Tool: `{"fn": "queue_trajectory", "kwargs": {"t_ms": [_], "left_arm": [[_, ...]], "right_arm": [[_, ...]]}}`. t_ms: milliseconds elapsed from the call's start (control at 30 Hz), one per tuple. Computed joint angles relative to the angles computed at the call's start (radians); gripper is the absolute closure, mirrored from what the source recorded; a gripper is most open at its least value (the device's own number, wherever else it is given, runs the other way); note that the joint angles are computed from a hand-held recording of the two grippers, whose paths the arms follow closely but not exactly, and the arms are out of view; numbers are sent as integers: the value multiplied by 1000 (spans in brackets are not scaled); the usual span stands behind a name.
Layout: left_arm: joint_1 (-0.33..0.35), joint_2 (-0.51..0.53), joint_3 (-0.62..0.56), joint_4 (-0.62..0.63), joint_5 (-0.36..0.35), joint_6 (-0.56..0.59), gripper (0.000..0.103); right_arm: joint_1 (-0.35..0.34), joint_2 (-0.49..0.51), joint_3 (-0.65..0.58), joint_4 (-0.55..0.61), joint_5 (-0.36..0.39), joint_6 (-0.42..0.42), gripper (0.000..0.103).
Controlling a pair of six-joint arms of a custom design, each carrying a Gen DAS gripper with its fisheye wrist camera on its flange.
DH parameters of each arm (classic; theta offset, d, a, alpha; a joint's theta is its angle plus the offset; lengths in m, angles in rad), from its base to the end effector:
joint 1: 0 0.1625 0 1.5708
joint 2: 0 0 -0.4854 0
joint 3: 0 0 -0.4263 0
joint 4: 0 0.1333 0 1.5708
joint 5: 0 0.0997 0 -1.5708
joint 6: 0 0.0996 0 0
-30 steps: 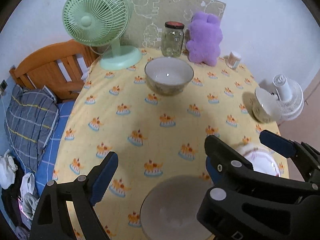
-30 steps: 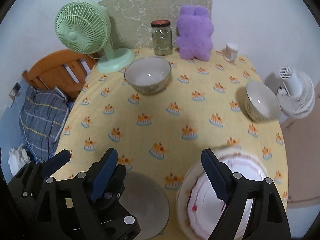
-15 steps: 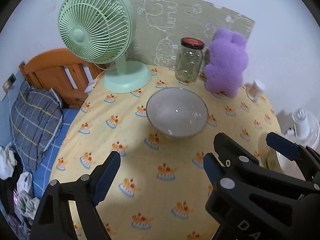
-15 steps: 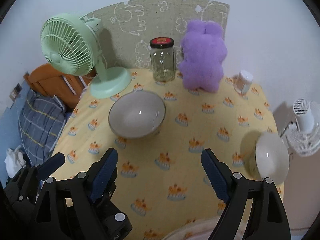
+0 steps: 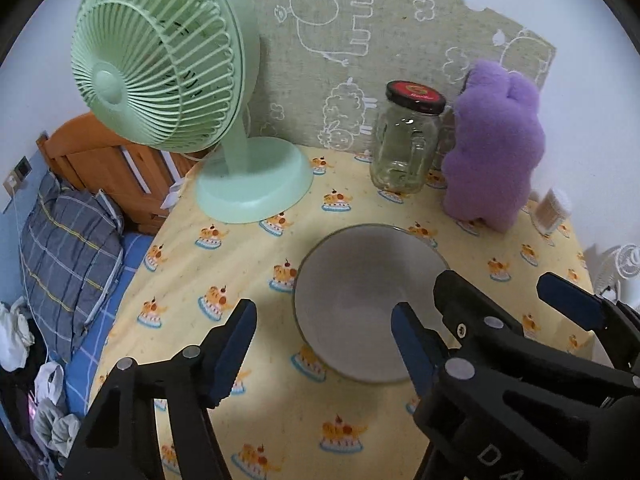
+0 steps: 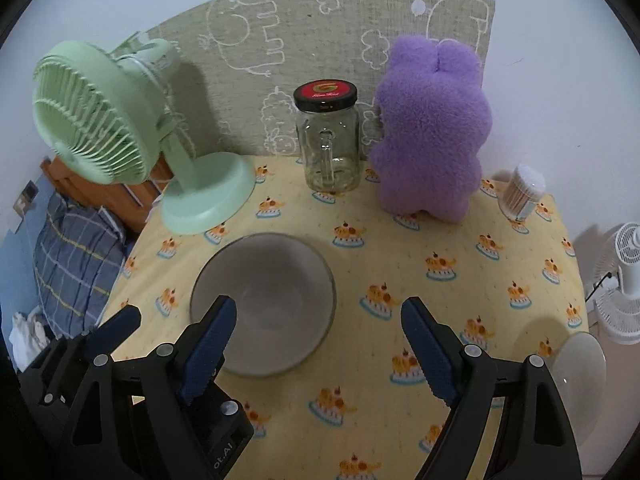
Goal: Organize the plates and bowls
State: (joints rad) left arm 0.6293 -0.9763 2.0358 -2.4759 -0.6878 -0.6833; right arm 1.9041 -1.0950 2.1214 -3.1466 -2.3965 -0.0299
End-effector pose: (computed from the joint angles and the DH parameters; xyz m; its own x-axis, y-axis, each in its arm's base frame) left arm -0.3365 -0.5050 0.1150 -0.7196 0.0851 -0.6891 0.4442 0.8192 -0.3627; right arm 0.2411 -0.5127 0.2238 -0.7576 0.1167 0.6422 -0.3018 0.8098 -0.5032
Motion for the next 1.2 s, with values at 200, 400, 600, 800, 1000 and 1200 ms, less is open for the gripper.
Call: {"fn": "queue_trajectory", "kwargs": {"t_ms": [200,400,600,800,1000,1200], "left_arm": [[52,48,-44,-2,-13,26,54],[88,74,-63,-20,-37,42,68],[113,95,-70,-53,-52,66,71],[110,106,-82,-15,-22,51,76],[108,102,-87,19,-28,43,76],[88,90,-85,58,-36,28,76]], "right_arm": [[-40,36,-36,17,26,2,35],[-69,71,-61,15,36,-2,41],[-99,86,-75,42,72,14,60],[-101,99,-76,13,53,8,74],[-100,89,-72,43,53,27,75],[-89,64,-52,58,47,53,75]]}}
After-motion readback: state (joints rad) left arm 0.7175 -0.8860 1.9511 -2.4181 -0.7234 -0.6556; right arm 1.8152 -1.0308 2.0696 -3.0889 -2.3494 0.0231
